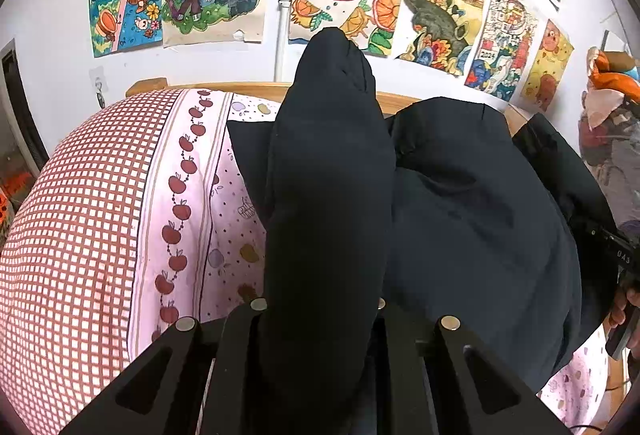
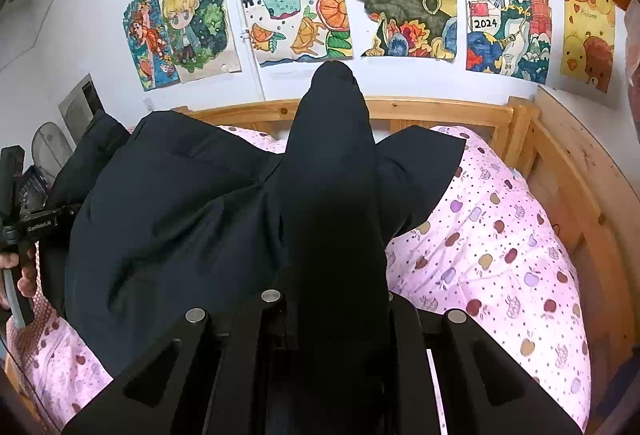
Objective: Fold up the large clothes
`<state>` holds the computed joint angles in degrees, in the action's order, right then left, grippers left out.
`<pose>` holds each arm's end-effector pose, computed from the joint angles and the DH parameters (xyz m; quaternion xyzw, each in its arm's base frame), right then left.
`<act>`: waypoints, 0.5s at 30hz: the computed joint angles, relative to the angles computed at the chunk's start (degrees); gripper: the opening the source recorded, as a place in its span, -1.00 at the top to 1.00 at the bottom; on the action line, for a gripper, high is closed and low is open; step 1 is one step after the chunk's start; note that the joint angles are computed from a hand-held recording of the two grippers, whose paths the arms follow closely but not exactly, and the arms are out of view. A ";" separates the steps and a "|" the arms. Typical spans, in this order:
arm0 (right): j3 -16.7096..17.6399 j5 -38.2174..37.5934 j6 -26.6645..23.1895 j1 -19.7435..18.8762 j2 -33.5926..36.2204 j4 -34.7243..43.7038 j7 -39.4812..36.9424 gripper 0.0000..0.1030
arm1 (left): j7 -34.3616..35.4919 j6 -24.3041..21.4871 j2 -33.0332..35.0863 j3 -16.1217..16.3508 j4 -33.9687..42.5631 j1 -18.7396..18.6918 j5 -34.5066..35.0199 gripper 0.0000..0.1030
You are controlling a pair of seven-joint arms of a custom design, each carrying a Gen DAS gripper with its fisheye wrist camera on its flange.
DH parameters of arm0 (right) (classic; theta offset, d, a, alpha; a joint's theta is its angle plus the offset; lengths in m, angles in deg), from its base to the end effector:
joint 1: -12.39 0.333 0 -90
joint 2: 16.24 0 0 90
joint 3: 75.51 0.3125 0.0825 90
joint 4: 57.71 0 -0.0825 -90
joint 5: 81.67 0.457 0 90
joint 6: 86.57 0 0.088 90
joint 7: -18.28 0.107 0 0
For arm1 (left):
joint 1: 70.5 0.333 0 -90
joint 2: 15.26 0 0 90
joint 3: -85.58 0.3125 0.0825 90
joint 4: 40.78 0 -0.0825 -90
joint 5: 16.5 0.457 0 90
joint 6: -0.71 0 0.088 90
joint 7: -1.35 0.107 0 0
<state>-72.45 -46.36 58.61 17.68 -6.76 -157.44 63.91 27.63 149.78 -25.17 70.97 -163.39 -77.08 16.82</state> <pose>0.7185 0.0968 0.5184 -0.7986 0.4645 -0.1502 0.3520 0.5673 -0.2380 0.5137 -0.7521 0.5415 -0.2811 0.2492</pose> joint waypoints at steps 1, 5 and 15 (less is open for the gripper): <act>-0.03 0.07 -0.28 -0.09 -0.90 -0.75 -0.10 0.75 | 0.20 -0.11 -0.26 -0.06 -0.19 -0.11 0.01 0.73; -0.59 1.40 -1.88 -0.27 -2.90 -2.40 -1.16 0.75 | 2.14 0.26 -1.23 0.15 -1.68 -0.54 -2.12 0.73; -1.31 -3.37 -2.99 -0.15 0.38 -2.03 2.58 0.75 | 4.92 0.29 1.86 0.69 -1.84 -0.73 -5.18 0.72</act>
<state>-73.76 -49.73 55.62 17.53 -6.38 -159.47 66.50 32.55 150.07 -23.31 71.66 -165.23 -77.81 11.64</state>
